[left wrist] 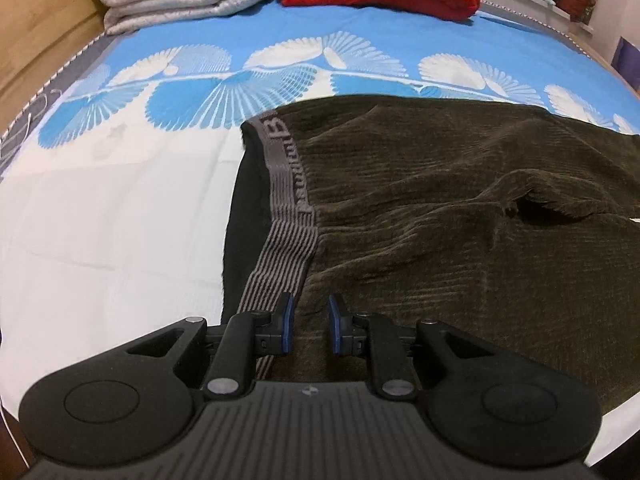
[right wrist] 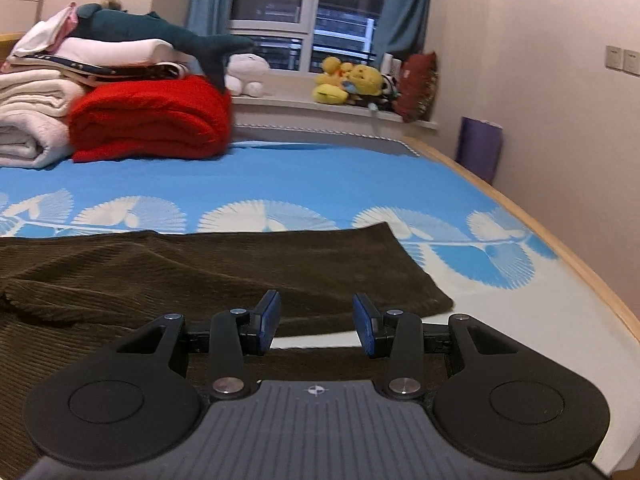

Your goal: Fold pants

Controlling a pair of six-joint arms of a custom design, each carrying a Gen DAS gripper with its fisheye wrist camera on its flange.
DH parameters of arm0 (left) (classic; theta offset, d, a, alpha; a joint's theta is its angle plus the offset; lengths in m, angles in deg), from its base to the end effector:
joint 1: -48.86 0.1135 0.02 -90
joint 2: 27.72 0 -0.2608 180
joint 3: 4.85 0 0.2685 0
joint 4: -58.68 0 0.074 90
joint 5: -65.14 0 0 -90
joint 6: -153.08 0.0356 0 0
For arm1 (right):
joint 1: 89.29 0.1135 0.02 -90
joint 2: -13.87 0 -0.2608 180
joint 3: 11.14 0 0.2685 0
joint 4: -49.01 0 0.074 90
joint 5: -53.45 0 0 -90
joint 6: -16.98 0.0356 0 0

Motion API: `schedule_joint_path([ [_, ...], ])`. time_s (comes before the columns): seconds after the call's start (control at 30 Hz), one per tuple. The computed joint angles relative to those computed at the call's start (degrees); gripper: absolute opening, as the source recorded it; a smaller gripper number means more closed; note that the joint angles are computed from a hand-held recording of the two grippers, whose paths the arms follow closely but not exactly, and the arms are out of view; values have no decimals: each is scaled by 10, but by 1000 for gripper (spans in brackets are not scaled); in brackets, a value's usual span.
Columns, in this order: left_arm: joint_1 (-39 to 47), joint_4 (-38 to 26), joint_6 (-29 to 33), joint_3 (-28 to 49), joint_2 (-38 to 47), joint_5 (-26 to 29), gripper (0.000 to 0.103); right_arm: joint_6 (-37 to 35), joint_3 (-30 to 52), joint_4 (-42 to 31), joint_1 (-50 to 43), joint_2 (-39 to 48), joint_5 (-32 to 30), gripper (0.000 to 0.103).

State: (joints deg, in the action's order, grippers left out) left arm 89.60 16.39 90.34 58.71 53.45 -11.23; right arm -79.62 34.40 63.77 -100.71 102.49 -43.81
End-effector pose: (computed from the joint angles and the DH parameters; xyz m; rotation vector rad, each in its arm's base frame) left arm 0.2255 0.1831 0.1960 -0.2199 2.5657 0.1320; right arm 0.3009 -0.0562 0.1390 0.0087 2.0613 -0.0635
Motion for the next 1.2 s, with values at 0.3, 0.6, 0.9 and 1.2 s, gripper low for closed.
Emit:
schedule_joint_path([
  [0.3, -31, 47, -39, -8, -28, 11, 20, 39, 51, -19, 39, 15, -21, 24],
  [0.6, -112, 112, -109, 114, 110, -22, 20, 10, 107, -57, 92, 42, -58, 24],
  [0.9, -188, 106, -155, 342, 354, -90, 41, -22, 140, -78, 93, 69, -72, 24],
  [1.2, -212, 2, -110, 619, 572, -121, 76, -46, 164, -106, 65, 104, -69, 24],
])
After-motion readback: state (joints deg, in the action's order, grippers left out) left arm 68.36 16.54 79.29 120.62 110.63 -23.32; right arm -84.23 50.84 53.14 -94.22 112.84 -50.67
